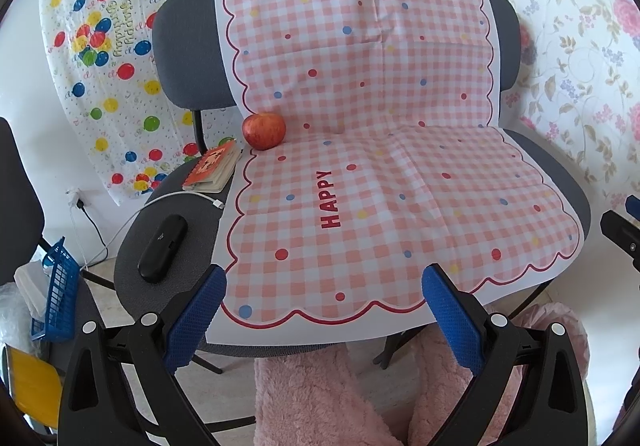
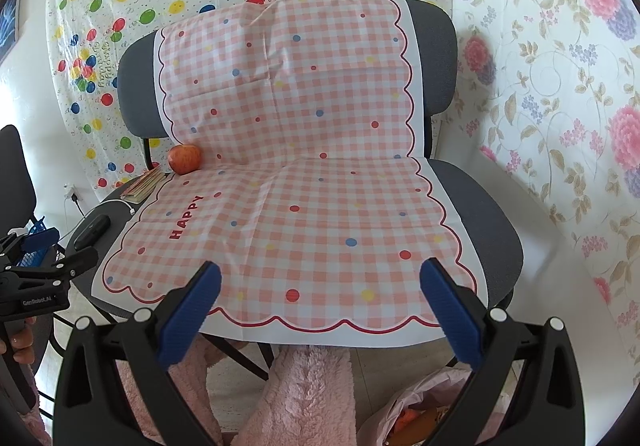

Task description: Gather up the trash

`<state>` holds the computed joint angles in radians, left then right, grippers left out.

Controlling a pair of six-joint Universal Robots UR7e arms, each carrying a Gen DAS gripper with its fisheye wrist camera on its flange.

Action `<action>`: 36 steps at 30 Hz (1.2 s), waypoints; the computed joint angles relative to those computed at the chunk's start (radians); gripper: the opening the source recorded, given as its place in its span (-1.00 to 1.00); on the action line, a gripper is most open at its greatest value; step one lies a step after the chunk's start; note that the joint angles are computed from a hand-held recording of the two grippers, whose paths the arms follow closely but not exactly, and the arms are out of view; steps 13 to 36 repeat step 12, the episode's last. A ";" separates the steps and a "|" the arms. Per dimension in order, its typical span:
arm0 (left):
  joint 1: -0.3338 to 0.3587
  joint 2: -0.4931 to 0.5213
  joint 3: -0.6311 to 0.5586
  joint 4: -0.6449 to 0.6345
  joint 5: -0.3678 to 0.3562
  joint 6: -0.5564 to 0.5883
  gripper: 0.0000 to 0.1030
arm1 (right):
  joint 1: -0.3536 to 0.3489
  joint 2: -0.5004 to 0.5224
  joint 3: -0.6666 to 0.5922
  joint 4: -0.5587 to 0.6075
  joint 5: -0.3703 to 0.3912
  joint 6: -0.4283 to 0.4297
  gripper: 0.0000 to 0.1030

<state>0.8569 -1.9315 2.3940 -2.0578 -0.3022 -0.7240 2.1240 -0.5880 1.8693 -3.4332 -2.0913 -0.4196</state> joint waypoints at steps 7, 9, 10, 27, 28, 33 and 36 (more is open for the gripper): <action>0.080 0.070 -0.011 -0.252 -0.068 0.214 0.89 | -0.006 0.017 -0.021 0.009 -0.013 -0.002 0.89; 0.142 0.113 -0.041 -0.272 -0.085 0.213 0.89 | -0.016 0.037 -0.050 0.024 -0.025 -0.013 0.89; 0.170 0.128 -0.053 -0.296 -0.096 0.232 0.89 | -0.022 0.049 -0.067 0.030 -0.032 -0.023 0.89; 0.228 0.172 -0.079 -0.371 -0.123 0.292 0.89 | -0.043 0.082 -0.119 0.048 -0.048 -0.050 0.89; 0.228 0.172 -0.079 -0.371 -0.123 0.292 0.89 | -0.043 0.082 -0.119 0.048 -0.048 -0.050 0.89; 0.228 0.172 -0.079 -0.371 -0.123 0.292 0.89 | -0.043 0.082 -0.119 0.048 -0.048 -0.050 0.89; 0.228 0.172 -0.079 -0.371 -0.123 0.292 0.89 | -0.043 0.082 -0.119 0.048 -0.048 -0.050 0.89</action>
